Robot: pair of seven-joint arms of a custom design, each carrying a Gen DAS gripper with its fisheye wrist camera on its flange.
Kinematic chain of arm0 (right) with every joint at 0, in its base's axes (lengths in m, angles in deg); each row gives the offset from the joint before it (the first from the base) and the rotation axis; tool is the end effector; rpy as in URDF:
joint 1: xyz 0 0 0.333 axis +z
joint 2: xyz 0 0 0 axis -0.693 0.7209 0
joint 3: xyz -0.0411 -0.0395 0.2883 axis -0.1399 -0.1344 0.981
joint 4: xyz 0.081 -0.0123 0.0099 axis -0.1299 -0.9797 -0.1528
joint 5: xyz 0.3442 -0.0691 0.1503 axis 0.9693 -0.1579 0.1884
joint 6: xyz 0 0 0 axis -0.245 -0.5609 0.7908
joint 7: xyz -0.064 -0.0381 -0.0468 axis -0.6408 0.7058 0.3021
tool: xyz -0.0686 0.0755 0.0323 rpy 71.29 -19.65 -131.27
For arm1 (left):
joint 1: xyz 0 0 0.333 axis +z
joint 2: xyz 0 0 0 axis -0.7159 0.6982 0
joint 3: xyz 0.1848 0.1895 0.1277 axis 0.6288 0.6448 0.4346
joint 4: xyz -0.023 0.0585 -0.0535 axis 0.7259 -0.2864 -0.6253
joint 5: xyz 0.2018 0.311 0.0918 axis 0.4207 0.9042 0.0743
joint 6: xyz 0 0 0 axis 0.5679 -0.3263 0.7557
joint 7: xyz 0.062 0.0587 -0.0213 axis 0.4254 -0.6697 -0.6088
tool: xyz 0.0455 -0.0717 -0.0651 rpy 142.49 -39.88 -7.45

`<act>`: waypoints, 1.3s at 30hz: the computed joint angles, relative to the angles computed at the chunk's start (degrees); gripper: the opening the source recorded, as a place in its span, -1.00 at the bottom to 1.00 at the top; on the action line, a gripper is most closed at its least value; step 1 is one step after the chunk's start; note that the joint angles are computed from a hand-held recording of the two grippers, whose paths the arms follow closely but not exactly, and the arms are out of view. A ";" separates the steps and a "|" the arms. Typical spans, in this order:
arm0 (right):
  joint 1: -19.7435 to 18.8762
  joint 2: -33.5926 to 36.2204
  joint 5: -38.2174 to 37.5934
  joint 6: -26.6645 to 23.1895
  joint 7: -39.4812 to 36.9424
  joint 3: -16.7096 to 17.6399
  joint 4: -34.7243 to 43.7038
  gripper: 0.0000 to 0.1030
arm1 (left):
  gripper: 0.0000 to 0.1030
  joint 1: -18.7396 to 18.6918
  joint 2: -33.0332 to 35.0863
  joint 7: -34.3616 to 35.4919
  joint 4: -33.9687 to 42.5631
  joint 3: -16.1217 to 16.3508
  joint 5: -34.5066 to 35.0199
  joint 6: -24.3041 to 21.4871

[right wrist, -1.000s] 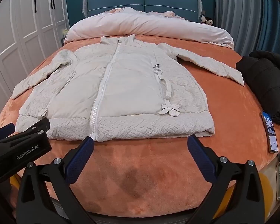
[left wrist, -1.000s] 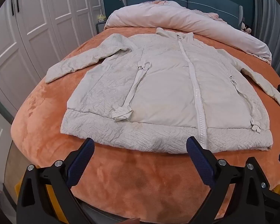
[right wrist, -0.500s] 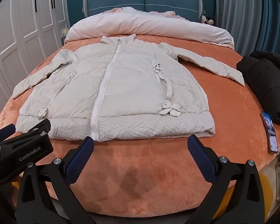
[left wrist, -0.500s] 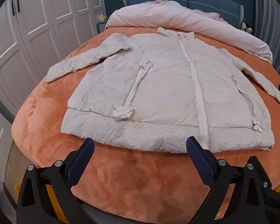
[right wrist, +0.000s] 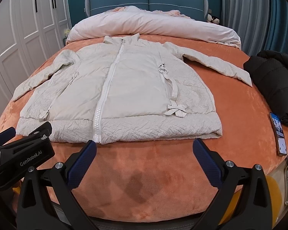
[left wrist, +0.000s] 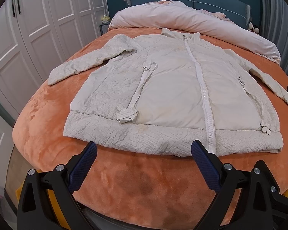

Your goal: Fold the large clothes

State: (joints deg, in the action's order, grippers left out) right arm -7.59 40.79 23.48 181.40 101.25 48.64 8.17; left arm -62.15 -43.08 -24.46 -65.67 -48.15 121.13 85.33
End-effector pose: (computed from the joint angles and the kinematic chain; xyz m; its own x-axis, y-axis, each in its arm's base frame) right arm 0.6088 0.3935 0.4628 -0.1872 -0.9823 -0.0059 -0.7137 0.1401 -0.6863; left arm 0.6410 -0.2435 0.4473 0.0218 -0.9979 -0.0606 -0.7782 0.0211 -0.6276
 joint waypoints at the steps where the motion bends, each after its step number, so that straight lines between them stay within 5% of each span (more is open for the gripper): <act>1: 0.02 -0.03 -0.01 0.00 0.01 -0.01 -0.04 0.90 | 0.87 0.00 0.00 0.00 0.00 0.00 0.00 0.00; 39: -0.24 -0.67 -0.13 0.37 0.41 0.19 -1.02 0.90 | 0.83 -0.10 -0.04 -0.30 -0.03 0.09 0.63 0.02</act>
State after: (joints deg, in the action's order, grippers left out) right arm -7.83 40.12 23.35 181.77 101.66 48.83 7.15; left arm -62.26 -43.12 -24.76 -65.70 -48.06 121.76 85.35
